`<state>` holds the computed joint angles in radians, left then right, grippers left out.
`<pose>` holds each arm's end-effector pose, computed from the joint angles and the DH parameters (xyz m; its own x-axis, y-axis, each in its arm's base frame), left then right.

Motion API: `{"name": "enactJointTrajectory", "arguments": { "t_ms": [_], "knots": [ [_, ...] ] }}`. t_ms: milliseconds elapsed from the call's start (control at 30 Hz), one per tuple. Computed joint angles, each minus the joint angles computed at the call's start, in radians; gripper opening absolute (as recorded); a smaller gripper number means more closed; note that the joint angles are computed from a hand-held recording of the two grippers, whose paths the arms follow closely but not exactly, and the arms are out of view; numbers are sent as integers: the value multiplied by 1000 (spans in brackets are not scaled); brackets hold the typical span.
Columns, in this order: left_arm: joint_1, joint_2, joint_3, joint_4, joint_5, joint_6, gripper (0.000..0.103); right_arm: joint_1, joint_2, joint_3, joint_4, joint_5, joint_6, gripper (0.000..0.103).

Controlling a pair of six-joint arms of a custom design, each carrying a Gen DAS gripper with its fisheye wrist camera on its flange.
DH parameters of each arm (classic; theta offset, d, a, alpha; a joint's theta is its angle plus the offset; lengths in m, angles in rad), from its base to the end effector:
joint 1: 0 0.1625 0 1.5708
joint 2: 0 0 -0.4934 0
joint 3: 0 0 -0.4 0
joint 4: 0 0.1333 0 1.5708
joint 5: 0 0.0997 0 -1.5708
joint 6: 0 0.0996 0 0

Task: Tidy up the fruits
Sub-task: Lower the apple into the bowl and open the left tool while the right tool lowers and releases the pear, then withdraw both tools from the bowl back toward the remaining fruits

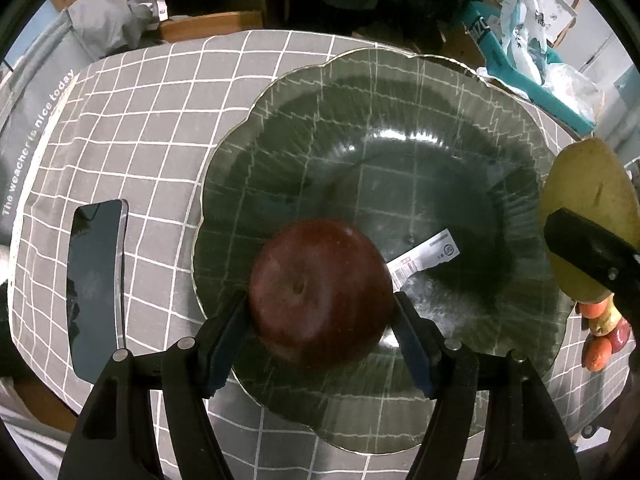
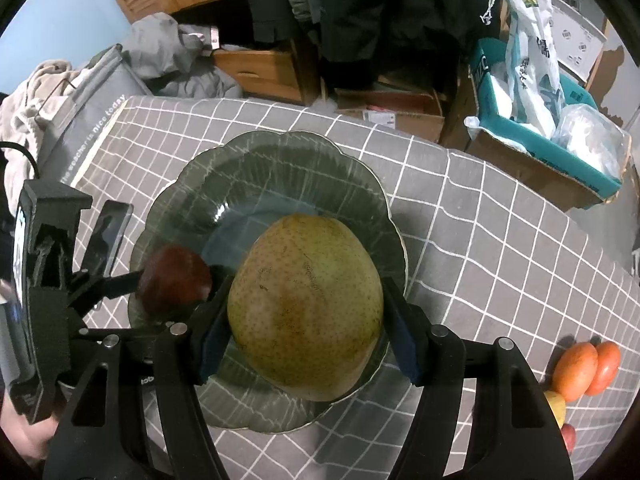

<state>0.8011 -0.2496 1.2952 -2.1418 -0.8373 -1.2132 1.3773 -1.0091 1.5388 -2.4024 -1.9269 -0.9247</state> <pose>-0.3669 -0.6659 -0.1731 -0.6920 -0.3405 -0.6365 -0.0836 0.9136 -0.3979 -0.0438 -0.7362 0.3185 -0.6884 -0.5783 0.4378 -0.6079 0.7892 0.0868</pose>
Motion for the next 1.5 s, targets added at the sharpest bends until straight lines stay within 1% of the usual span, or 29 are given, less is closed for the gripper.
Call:
{"name": "enactJointTrajectory", "arguments": {
  "t_ms": [33,67,100,167,233,300,367,467,567,700,933,1000,1033,1100,1233,1500],
  "knots": [
    [-2,-1,1,-4,6,3,75,-1,0,-2,3,1,3,68],
    [-6,-2,1,-7,19,4,81,-1,1,-2,4,1,5,68],
    [-7,-2,0,-8,29,7,84,-2,1,-4,9,1,9,68],
    [-13,-6,0,-2,44,6,86,-3,3,-11,20,4,17,68],
    [-16,-11,6,-11,41,13,87,-5,5,-17,35,6,29,69],
    [-18,-17,13,-18,41,12,87,-6,6,-19,39,6,33,69],
    [-27,-27,22,6,56,-6,87,-6,7,-20,43,5,37,69],
    [-35,-40,51,-33,55,-5,87,-5,11,-27,64,9,57,69],
    [-43,-51,62,-23,69,-21,87,-5,15,-33,81,5,72,69],
    [-50,-67,84,-28,85,-44,87,-2,22,-31,89,-15,78,69],
    [-52,-78,96,-18,90,-67,87,-4,32,-25,80,-56,82,70],
    [-54,-77,96,-14,91,-70,87,-4,29,-17,61,-53,71,74],
    [-54,-78,97,-16,92,-68,87,-4,29,-18,59,-51,73,74],
    [-55,-79,98,-16,93,-66,87,-6,19,-21,61,-5,72,75],
    [-58,-80,98,-15,97,-65,87,4,6,-25,63,26,71,77],
    [-69,-85,100,-28,109,-63,87,10,-14,-6,23,20,48,77]
  ]
}}
